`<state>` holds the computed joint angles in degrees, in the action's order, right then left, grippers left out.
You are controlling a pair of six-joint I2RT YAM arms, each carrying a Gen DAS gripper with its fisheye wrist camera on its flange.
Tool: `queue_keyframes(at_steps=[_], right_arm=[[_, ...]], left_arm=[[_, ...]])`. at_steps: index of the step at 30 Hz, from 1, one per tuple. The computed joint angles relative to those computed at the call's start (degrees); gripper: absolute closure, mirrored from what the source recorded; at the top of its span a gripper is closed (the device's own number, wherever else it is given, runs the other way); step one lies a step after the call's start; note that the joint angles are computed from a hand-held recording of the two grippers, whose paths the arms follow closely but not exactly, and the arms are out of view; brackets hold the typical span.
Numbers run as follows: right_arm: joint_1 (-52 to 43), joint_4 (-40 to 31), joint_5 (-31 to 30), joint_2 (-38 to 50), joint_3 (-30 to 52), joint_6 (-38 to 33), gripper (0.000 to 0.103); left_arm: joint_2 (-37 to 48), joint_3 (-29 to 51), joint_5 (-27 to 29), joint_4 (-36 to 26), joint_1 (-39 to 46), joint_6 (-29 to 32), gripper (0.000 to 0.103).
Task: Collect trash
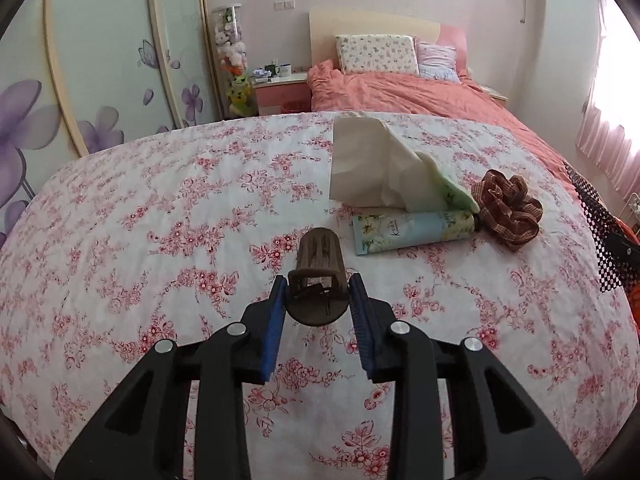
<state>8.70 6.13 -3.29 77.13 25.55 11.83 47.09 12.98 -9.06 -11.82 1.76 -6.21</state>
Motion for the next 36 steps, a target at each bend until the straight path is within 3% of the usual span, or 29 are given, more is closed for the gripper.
queue_keyframes(at_steps=[6,17,27,36], right_arm=[[-0.25,0.05,-0.03,0.73,-0.58,-0.4,0.097],[-0.05,1.73,0.12,3.64,-0.31,0.15,0.097],[-0.61,-0.63,-0.58,-1.71,-1.31,-0.29,0.097],[-4.51,-6.94,-3.49,-12.18,-2.61,-2.27,0.097]], left_arm=[[9.19,-0.66,2.91,4.13,2.86,-1.36,0.07],[12.12,-0.65,0.28,7.45,0.94,-2.63,0.07],[1.53,1.41,-1.71,-1.63,-1.87,-2.98,0.07],[-4.64,8.31,-8.63,-12.33,-15.73,-8.81,0.07]])
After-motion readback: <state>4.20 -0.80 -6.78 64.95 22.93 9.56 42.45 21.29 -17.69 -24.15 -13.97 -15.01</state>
